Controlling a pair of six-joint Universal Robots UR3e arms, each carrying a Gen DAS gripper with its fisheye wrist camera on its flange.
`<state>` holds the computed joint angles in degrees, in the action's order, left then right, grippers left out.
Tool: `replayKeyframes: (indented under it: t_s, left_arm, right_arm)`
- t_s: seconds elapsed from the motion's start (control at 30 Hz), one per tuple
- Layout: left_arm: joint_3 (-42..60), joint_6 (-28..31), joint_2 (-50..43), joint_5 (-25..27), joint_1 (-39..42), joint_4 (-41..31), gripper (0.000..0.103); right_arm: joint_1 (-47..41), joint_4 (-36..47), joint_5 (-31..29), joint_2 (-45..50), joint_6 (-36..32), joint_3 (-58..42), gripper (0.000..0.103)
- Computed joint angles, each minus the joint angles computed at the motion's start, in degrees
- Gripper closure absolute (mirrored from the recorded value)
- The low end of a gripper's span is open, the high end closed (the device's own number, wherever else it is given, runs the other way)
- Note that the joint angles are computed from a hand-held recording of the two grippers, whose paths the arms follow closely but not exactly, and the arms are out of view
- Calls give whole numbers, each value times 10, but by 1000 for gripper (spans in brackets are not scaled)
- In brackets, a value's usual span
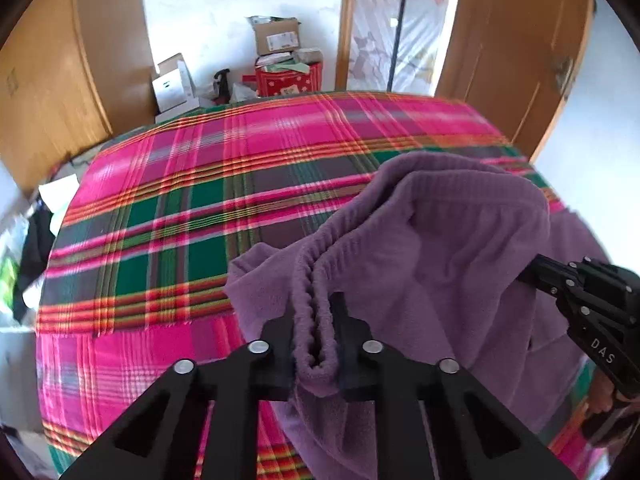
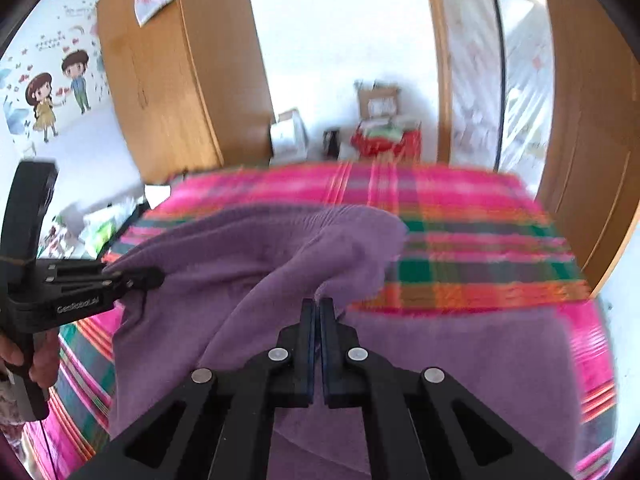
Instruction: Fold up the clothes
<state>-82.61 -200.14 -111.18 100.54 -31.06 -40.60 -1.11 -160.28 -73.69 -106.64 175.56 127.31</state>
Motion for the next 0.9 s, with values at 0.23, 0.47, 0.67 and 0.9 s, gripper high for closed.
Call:
replayKeyframes:
  t_s: [0.23,0.47,0.67,0.9]
  left_arm:
    - [-113,-34,143,46,-9,57,92]
    - [-213,-68,280,51,8,54,92]
    - [-290,-73,411,58,30,40,92]
    - [-385,-86,572,31,112,-14,92]
  right_arm:
    - [32,63,-71,-54,-14,-84,101]
    - [103,69,-140,23,-5,-210,101]
    - [179,63,-176,133,2,-361,101]
    - [275,125,-193,366,12,-660,101]
